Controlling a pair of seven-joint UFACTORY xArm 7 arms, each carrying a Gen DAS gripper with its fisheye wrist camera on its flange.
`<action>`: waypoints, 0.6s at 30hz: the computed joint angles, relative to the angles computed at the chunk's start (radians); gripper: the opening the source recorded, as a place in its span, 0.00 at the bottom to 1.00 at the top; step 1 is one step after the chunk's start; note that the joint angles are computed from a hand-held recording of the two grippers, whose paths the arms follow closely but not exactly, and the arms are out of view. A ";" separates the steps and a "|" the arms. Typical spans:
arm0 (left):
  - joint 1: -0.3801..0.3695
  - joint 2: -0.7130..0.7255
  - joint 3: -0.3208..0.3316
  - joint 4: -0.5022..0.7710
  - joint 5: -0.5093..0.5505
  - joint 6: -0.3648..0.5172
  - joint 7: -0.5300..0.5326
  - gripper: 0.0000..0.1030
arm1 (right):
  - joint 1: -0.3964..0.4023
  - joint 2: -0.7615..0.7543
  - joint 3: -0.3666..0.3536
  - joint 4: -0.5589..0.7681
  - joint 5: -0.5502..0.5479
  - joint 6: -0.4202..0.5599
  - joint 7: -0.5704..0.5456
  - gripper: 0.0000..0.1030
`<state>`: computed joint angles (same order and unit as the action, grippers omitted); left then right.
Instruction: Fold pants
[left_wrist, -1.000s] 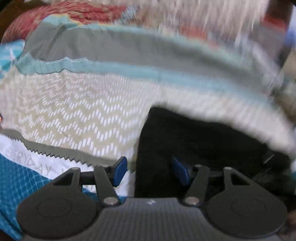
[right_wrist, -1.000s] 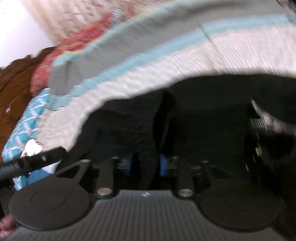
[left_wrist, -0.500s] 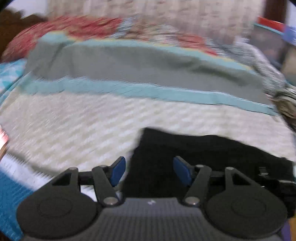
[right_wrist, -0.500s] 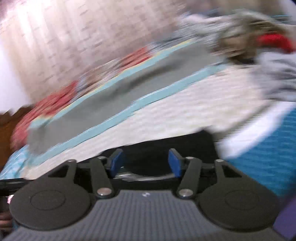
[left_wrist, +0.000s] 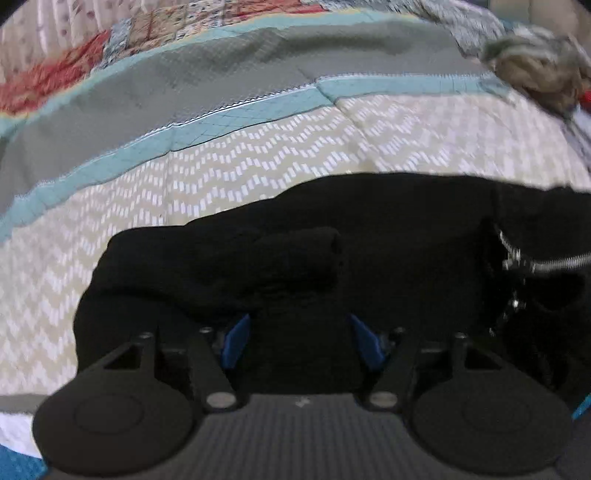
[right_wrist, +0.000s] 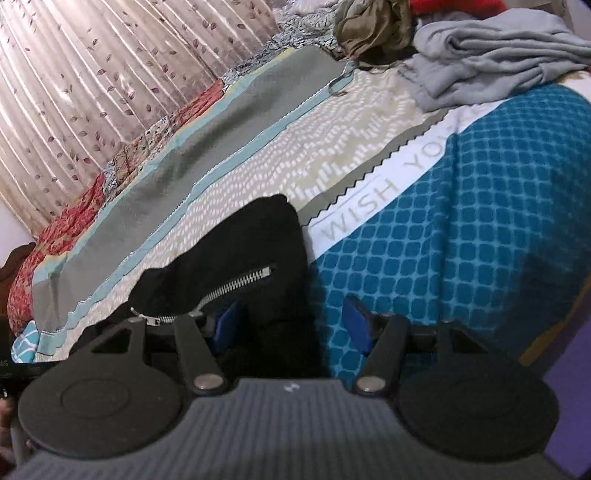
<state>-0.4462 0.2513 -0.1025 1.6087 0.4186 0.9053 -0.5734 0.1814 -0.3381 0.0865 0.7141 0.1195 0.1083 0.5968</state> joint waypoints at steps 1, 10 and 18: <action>-0.005 0.015 -0.001 0.030 0.000 0.032 0.005 0.58 | 0.007 -0.017 -0.006 0.001 0.002 0.011 -0.007 0.62; -0.056 0.089 0.020 0.168 0.033 0.186 -0.018 0.60 | -0.080 -0.041 0.090 0.010 -0.104 0.038 0.007 0.22; -0.069 0.076 0.025 0.145 0.067 0.190 -0.074 0.62 | -0.329 -0.039 0.310 0.063 -0.412 0.078 0.198 0.21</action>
<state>-0.5151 0.3271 -0.0775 1.7541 0.4856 1.0949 -0.6478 -0.1479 -0.3767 0.3966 0.7767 -0.2922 0.1858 0.7944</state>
